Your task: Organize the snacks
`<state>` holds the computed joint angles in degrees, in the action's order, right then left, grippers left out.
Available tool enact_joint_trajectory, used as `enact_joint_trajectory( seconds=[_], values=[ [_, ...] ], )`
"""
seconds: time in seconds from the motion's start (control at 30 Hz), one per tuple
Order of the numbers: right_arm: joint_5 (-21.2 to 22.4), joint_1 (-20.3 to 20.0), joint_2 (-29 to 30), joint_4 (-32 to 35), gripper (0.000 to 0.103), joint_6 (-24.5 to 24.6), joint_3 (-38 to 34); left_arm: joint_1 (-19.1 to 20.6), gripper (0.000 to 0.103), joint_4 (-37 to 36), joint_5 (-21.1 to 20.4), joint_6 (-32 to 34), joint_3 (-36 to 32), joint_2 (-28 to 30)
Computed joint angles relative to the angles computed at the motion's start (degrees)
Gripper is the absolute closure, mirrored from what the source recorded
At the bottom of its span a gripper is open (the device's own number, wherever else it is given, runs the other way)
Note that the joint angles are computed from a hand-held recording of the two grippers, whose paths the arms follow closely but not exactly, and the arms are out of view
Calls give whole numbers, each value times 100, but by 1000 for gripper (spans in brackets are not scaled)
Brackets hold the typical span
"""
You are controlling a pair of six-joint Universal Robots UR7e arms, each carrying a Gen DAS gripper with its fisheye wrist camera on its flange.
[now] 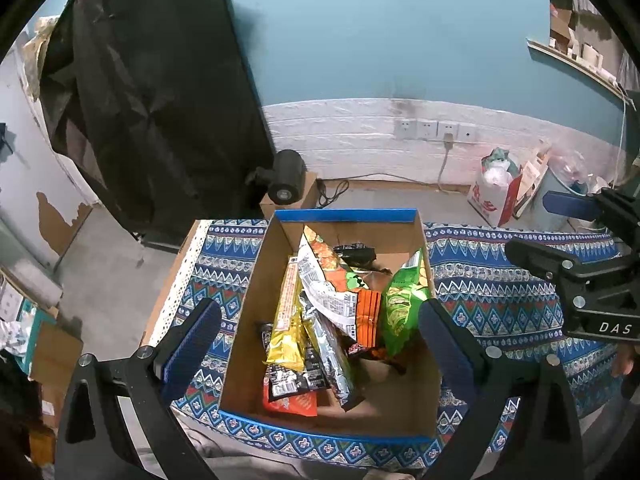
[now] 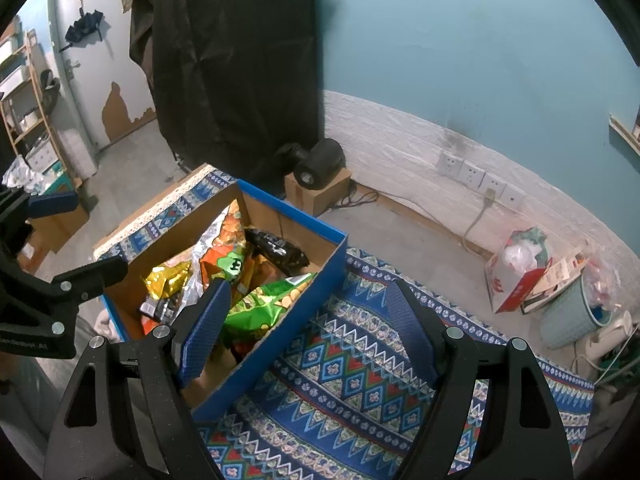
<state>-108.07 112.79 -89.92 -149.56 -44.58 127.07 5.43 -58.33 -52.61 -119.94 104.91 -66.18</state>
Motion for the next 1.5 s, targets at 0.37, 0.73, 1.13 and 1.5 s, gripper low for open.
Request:
enact_joint_trajectory(
  seconds=[0.37,0.73,1.13,1.5],
  values=[
    [8,-16,-6,-12,24,-21,-2,46,3,19,-84,-13,-35,57],
    [9,-42,-27,-16,24,-84,-12,70,3,-187,-132,35,37,-10],
    [-28,-69,-71,10,24,-165,-18,64,3,-168,-134,38,6,37],
    [-31,-51,-57,0,24,-143,-10,40,3,-136,-136,-119,33,-11]
  ],
)
